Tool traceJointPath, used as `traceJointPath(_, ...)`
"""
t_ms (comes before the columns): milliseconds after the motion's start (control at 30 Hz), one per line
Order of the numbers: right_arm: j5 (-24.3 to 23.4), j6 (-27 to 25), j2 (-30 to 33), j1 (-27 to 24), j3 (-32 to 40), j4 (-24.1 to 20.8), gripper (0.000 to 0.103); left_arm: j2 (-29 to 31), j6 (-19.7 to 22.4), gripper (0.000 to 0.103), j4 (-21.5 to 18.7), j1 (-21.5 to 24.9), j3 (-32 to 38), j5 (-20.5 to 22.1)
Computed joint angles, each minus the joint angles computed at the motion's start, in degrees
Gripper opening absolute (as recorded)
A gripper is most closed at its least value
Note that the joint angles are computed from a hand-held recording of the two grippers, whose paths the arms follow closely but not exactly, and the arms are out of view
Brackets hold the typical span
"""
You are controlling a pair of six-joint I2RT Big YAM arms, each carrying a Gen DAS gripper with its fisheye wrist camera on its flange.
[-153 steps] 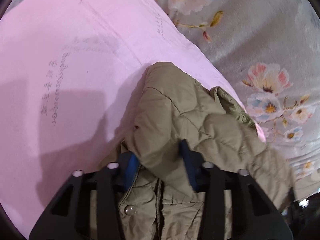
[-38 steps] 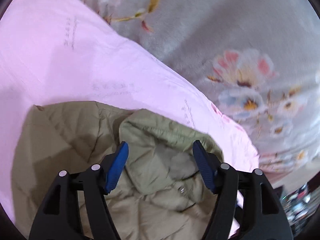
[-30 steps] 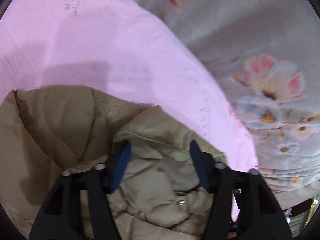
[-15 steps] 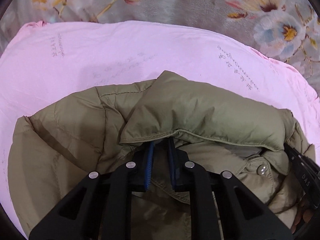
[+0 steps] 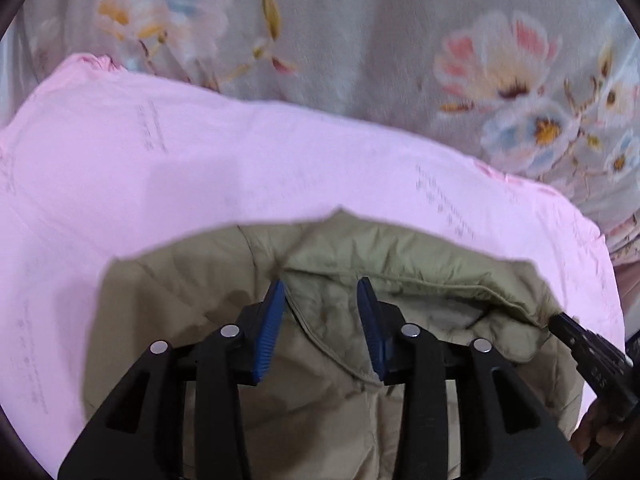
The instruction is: Fold large clothes
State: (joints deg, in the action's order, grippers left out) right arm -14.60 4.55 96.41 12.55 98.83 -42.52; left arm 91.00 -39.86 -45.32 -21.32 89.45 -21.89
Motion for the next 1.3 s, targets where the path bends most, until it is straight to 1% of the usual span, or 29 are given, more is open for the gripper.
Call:
traceJointPath(67, -0.5, 0.9, 0.0, 0.4, 1.9, 0.3, 0.015, 1.3, -0.2, 0.037, -1.4, 0.9, 3.3, 0.3)
traceJointPath(133, -1.4, 2.7, 1.2, 0.8, 4.6, -0.2, 0.015, 4.9, -0.5, 0.037, -4.5, 1.7, 9.4, 1.1)
traceJointPath(200, -0.7, 3.4, 2.7, 1.7, 7.2, -0.6, 0.015, 9.5, -0.8, 0.036, -8.6, 2.4, 16.1, 3.3)
traceJointPath(233, -0.1, 3.0, 4.0, 2.4, 9.0, -1.5, 0.015, 11.5, -0.8, 0.036, -10.5, 2.5, 18.6, 4.3)
traceJointPath(267, 0.3, 2.3, 5.5, 3.0, 10.9, -2.8, 0.015, 14.5, -0.7, 0.036, -14.1, 2.6, 22.4, 5.1)
traceJointPath(333, 2.0, 0.6, 7.9, 4.0, 13.1, -4.7, 0.015, 17.2, -0.4, 0.035, -17.6, 2.2, 24.7, 5.0)
traceJointPath(367, 3.3, -0.8, 9.0, 4.5, 13.8, -5.7, 0.015, 17.7, -0.1, 0.035, -18.4, 1.7, 24.7, 4.4)
traceJointPath(400, 4.3, -1.9, 9.5, 4.8, 13.8, -6.0, 0.015, 17.6, 0.6, 0.035, -18.0, 1.0, 23.4, 3.3)
traceJointPath(433, 5.9, -3.4, 10.0, 5.1, 13.3, -6.1, 0.011, 17.2, 1.2, 0.035, -17.8, 0.5, 22.4, 2.5)
traceJointPath(467, 6.4, -4.1, 10.0, 5.1, 12.3, -5.3, 0.010, 16.5, 1.8, 0.035, -16.7, 0.0, 20.8, 1.8)
traceJointPath(533, 5.6, -4.1, 9.9, 4.7, 10.9, -4.2, 0.009, 14.6, 2.5, 0.035, -13.1, -0.6, 16.5, 1.0)
traceJointPath(633, 4.2, -2.8, 10.0, 4.3, 9.9, -3.4, 0.009, 13.4, 2.4, 0.035, -10.4, -0.9, 14.1, 0.3)
traceJointPath(700, 4.9, -2.8, 10.0, 4.6, 9.2, -2.8, 0.008, 13.8, 3.1, 0.035, -10.6, -1.5, 14.4, -1.8)
traceJointPath(767, 5.7, -3.2, 10.2, 4.8, 9.5, -3.1, 0.008, 14.5, 3.9, 0.035, -11.2, -2.0, 15.3, -4.0)
traceJointPath(1033, 6.4, -4.1, 11.5, 5.0, 12.2, -5.6, 0.008, 15.3, 4.7, 0.035, -11.2, -2.4, 15.8, -6.3)
traceJointPath(1133, 7.1, -4.6, 11.6, 5.1, 12.4, -5.9, 0.008, 15.4, 4.8, 0.035, -11.5, -2.6, 15.8, -7.0)
traceJointPath(1300, 6.7, -4.5, 11.7, 5.1, 12.6, -6.3, 0.008, 15.8, 5.2, 0.035, -11.9, -2.7, 16.3, -7.7)
